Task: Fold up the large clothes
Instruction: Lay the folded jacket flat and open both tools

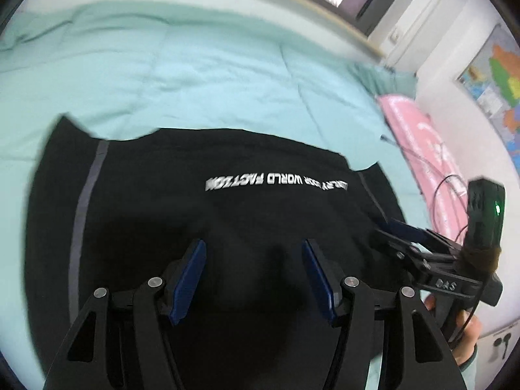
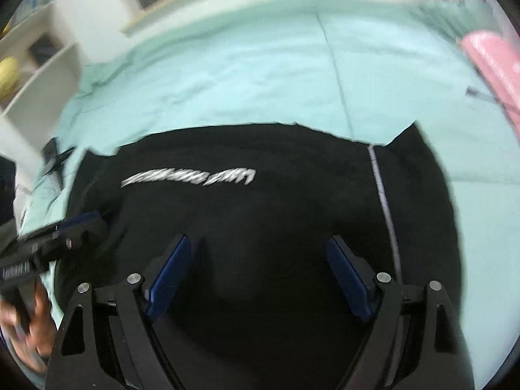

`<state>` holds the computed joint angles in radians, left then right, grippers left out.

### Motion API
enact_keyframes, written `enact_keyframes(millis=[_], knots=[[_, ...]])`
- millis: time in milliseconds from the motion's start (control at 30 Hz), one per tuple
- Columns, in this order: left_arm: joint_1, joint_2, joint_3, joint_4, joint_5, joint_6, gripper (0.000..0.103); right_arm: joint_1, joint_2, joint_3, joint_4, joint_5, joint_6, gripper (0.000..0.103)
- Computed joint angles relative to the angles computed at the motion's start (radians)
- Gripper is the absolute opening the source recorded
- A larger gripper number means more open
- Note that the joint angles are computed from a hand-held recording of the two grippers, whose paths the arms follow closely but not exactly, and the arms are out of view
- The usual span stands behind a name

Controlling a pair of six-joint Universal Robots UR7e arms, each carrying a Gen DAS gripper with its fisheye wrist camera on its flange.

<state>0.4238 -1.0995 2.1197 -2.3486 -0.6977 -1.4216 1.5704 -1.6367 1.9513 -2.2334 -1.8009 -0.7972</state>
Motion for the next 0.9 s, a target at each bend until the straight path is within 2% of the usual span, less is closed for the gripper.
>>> enact_keyframes(millis=[133,200,267,300,367,400,500,567,633,700,733,800,833,900], knots=[[-0.11,-0.068,0.079,0.174,-0.025,-0.284,0.063,-0.023,-0.15,0.062,0.083,0.016,-0.061,0.088],[-0.124,-0.071,0.115,0.168,-0.041,-0.353,0.063,-0.033,-0.195,0.115,0.083,-0.014,-0.073,0.088],[-0.115,-0.044,0.147,0.112,-0.059,-0.348,0.063,-0.035,-0.182,0.181,-0.014,-0.115,-0.1,0.088],[-0.095,-0.03,0.16,0.065,-0.079,-0.325,0.063,-0.036,-0.183,0.206,-0.037,-0.132,-0.102,0.088],[-0.067,-0.009,0.174,0.016,-0.076,-0.3,0.063,-0.057,-0.165,0.265,-0.16,-0.145,-0.164,0.09],[-0.062,-0.001,0.178,0.0,-0.068,-0.3,0.063,-0.073,-0.174,0.287,-0.21,-0.124,-0.199,0.09],[-0.068,0.005,0.16,0.054,-0.057,-0.302,0.063,-0.104,-0.204,0.319,-0.264,-0.068,-0.217,0.09],[-0.092,0.022,0.149,0.109,-0.031,-0.31,0.063,-0.144,-0.24,0.348,-0.298,0.002,-0.244,0.09],[-0.151,0.045,0.155,0.176,0.023,-0.388,0.063,-0.23,-0.306,0.413,-0.372,0.145,-0.329,0.091],[-0.222,0.066,0.163,0.25,0.065,-0.491,0.063,-0.359,-0.406,0.466,-0.371,0.329,-0.403,0.091],[-0.266,0.087,0.171,0.288,0.085,-0.557,0.063,-0.405,-0.443,0.484,-0.366,0.388,-0.426,0.092],[-0.312,0.114,0.173,0.338,0.095,-0.628,0.063,-0.451,-0.482,0.504,-0.365,0.442,-0.454,0.092],[-0.333,0.13,0.162,0.383,0.089,-0.67,0.063,-0.45,-0.483,0.504,-0.37,0.443,-0.454,0.092],[-0.349,0.131,0.15,0.423,0.074,-0.684,0.063,-0.451,-0.499,0.504,-0.358,0.436,-0.456,0.092]])
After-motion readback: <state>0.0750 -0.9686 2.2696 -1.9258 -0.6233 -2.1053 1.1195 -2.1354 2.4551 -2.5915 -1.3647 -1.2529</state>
